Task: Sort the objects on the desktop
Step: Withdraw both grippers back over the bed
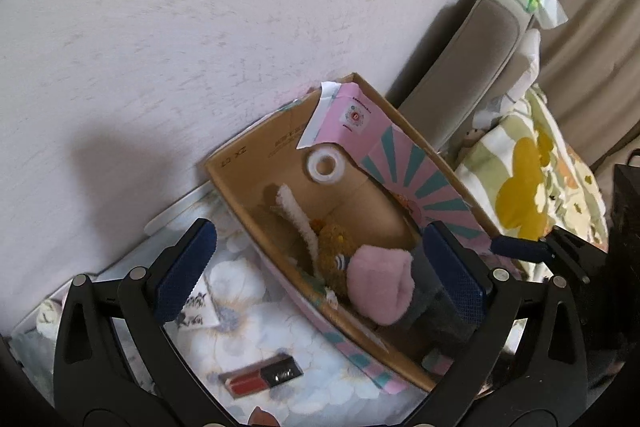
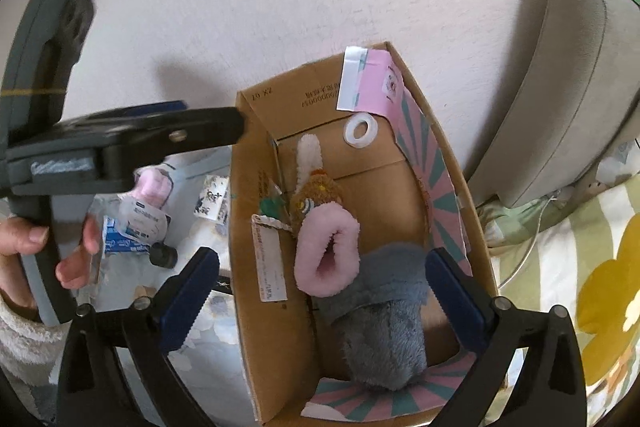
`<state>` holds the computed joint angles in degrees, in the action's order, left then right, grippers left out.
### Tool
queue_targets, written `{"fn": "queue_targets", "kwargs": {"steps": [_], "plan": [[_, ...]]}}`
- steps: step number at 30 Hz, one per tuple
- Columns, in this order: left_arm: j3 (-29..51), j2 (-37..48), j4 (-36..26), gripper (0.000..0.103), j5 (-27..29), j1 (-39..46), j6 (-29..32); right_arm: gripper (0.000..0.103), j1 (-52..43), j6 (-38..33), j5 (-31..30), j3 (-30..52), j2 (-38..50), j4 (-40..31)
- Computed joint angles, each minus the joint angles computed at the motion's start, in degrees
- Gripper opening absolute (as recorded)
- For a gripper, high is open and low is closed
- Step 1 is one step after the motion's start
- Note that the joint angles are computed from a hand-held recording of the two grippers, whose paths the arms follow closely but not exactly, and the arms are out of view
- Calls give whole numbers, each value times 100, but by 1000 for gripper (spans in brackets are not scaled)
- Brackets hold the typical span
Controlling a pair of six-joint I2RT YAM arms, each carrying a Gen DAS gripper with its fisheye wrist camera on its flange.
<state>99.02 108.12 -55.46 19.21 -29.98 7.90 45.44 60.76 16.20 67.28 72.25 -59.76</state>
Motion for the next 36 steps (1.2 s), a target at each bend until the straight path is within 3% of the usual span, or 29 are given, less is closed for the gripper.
{"fn": "queue_targets", "kwargs": {"steps": [6, 21, 36], "plan": [[-231, -594, -145, 103, -246, 246, 343, 103, 313, 242, 278, 478, 367, -384], [-640, -1747, -370, 103, 26, 1122, 921, 103, 1262, 552, 1302, 2246, 1376, -1639], [-748, -2084, -725, 103, 835, 2580, 1435, 103, 1468, 252, 1356, 3094, 2074, -1680]]}}
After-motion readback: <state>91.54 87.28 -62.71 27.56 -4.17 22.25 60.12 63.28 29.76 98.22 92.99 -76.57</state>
